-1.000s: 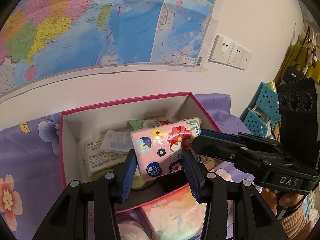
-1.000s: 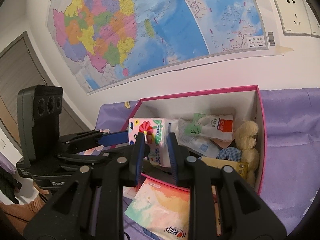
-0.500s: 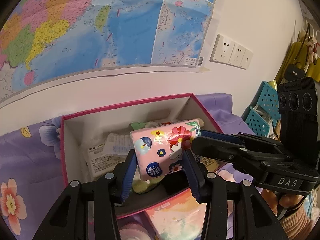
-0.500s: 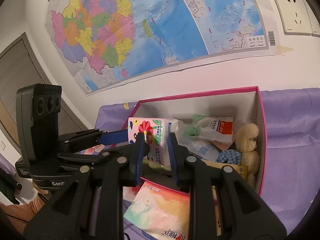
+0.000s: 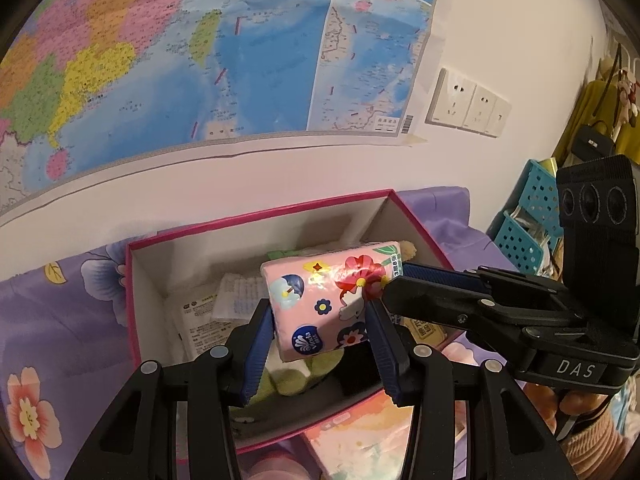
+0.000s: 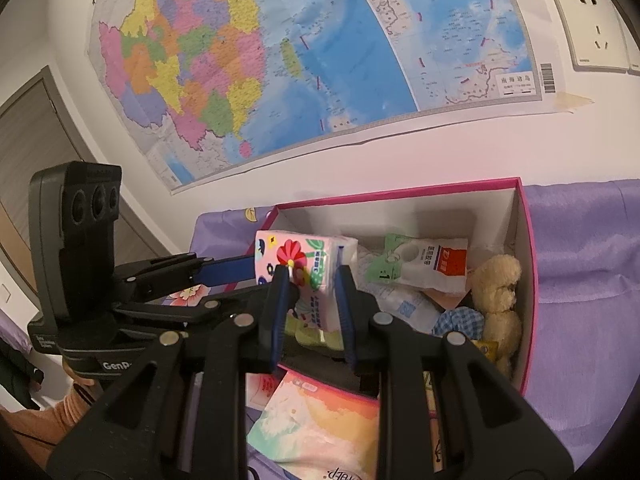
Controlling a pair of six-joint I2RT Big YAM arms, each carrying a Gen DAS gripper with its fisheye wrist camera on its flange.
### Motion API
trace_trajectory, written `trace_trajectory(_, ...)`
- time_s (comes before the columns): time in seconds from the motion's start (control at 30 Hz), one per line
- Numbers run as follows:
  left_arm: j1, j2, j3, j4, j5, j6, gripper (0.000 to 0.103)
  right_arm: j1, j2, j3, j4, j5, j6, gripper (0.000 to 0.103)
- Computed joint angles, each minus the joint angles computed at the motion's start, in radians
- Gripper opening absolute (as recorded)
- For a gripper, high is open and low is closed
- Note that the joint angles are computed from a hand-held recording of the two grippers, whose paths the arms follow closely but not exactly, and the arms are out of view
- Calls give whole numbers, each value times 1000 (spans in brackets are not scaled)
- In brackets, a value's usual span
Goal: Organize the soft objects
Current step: 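Lower the pink floral pack into the box and open the right tool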
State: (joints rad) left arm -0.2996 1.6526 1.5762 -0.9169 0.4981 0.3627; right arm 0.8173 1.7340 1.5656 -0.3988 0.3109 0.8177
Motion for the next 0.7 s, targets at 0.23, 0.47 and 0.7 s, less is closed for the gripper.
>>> trace_trajectory(0.23,2,14,15,-13,-6,1,47,-8,12,16,-12,-17,0,27)
trace_trajectory(0.47,4,22,25,-25,-11,5,47,-14,19,24,-17,-30,1,27)
trace_trajectory(0.7,6,25,32,-35,-14,6,47,-18,26,34,-23,-35,-1,27)
